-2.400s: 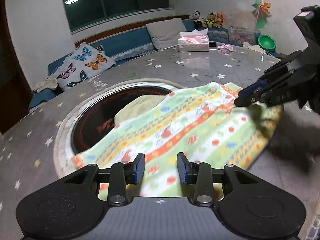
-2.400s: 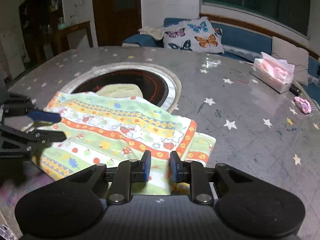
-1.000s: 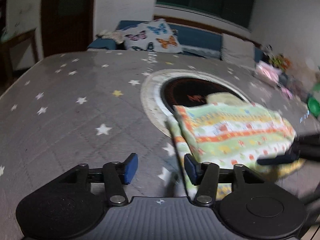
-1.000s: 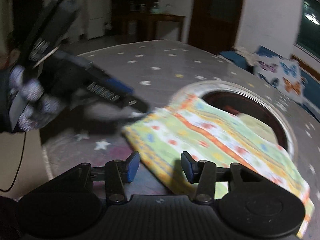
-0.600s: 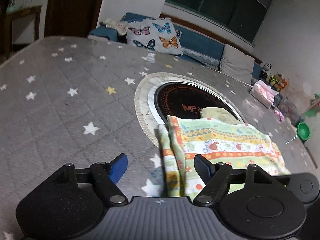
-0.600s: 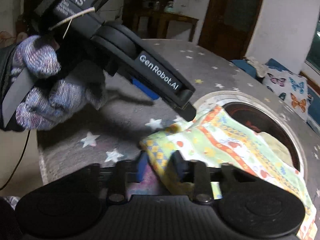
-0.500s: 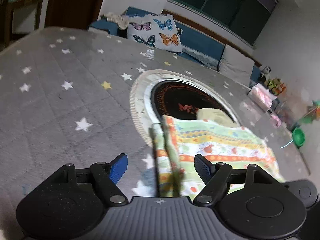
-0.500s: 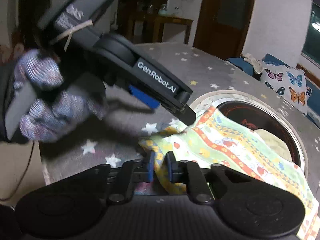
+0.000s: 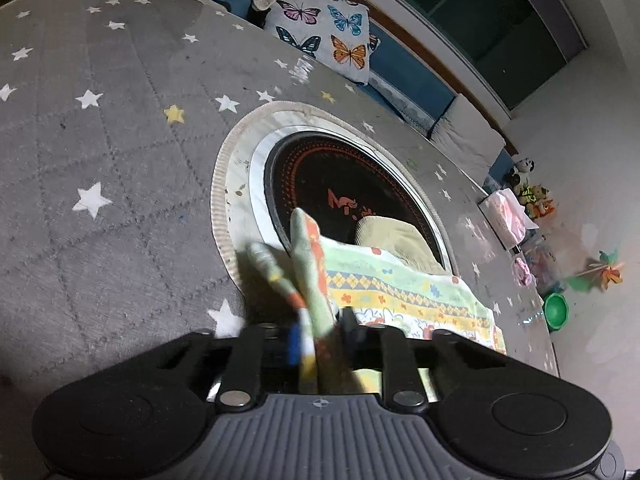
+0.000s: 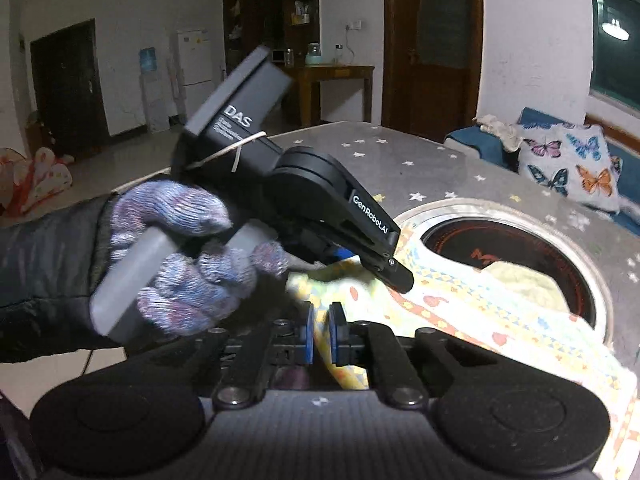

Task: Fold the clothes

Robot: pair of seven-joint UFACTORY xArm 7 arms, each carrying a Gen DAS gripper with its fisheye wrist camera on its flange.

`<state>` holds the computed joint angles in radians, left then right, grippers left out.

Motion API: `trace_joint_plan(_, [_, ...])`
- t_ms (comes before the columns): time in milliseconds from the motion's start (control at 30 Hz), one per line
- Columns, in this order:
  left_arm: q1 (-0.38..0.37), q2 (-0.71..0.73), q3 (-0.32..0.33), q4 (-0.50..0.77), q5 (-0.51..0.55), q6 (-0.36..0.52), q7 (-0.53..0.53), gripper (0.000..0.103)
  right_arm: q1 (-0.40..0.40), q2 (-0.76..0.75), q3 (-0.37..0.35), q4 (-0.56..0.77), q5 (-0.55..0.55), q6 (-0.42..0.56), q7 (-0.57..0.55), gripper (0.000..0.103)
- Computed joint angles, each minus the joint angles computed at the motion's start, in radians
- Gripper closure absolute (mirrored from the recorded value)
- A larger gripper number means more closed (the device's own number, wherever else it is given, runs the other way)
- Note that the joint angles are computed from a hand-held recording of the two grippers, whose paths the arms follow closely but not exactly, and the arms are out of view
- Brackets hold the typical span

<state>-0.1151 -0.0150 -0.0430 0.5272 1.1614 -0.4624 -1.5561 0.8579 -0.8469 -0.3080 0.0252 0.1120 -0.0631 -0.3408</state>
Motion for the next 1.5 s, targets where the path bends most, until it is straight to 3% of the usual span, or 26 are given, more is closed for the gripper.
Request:
trace_joint_plan(167, [-0.011,-0.015,-0.005,-0.016,-0.050,0.022,0.068,0.089,-0.109,-0.030,-0.009,-0.019,0.016,-0.006,0.021,0.091])
trace_joint_plan(333, [-0.026,-0.022,0.002,-0.020,-0.069,0.040,0.088,0.089,-0.323,0.065,0.007,-0.013,0.016,-0.047,0.049,0.087])
trace_joint_plan(467, [-0.038,-0.026,0.003,-0.024,-0.094,0.054,0.117,0.089,-0.434,0.134,-0.049,-0.006,0.011,-0.073,0.043,0.085])
trace_joint_plan(600, [-0.048,-0.029,0.009,-0.024,-0.101,0.064,0.131,0.089,-0.486,0.181,-0.113,-0.006,-0.008,-0.132,0.041,0.071])
trace_joint_plan(767, [-0.058,-0.032,0.014,-0.021,-0.099,0.080,0.136,0.089,-0.529,0.247,-0.136,0.007,-0.029,-0.211,0.095,0.053])
trace_joint_plan(933, [-0.072,-0.038,0.017,-0.018,-0.104,0.102,0.145,0.089,-0.524,0.324,-0.185,0.025,-0.069,-0.268,0.174,0.050])
trace_joint_plan(1033, [-0.085,-0.045,0.020,-0.015,-0.109,0.122,0.153,0.089,-0.500,0.330,-0.224,0.025,-0.118,-0.283,0.208,0.052])
trace_joint_plan(1100, [-0.099,-0.055,0.023,-0.015,-0.123,0.137,0.170,0.089,-0.487,0.332,-0.234,0.025,-0.151,-0.287,0.228,0.065])
trace_joint_plan(1167, [-0.120,-0.068,0.034,-0.012,-0.130,0.150,0.180,0.089,-0.479,0.320,-0.247,0.020,-0.183,-0.284,0.248,0.086])
trace_joint_plan(1200, [-0.135,-0.076,0.044,-0.009,-0.127,0.157,0.182,0.090,-0.470,0.313,-0.264,0.019,-0.201,-0.282,0.258,0.090])
trace_joint_plan(1400, [-0.286,-0.110,0.143,0.067,-0.019,0.202,0.130,0.093,-0.510,0.200,-0.281,-0.014,-0.240,-0.252,0.257,0.094])
trace_joint_plan(1500, [-0.406,-0.103,0.215,0.139,0.051,0.230,0.089,0.094,-0.581,0.120,-0.237,-0.028,-0.211,-0.217,0.223,0.094])
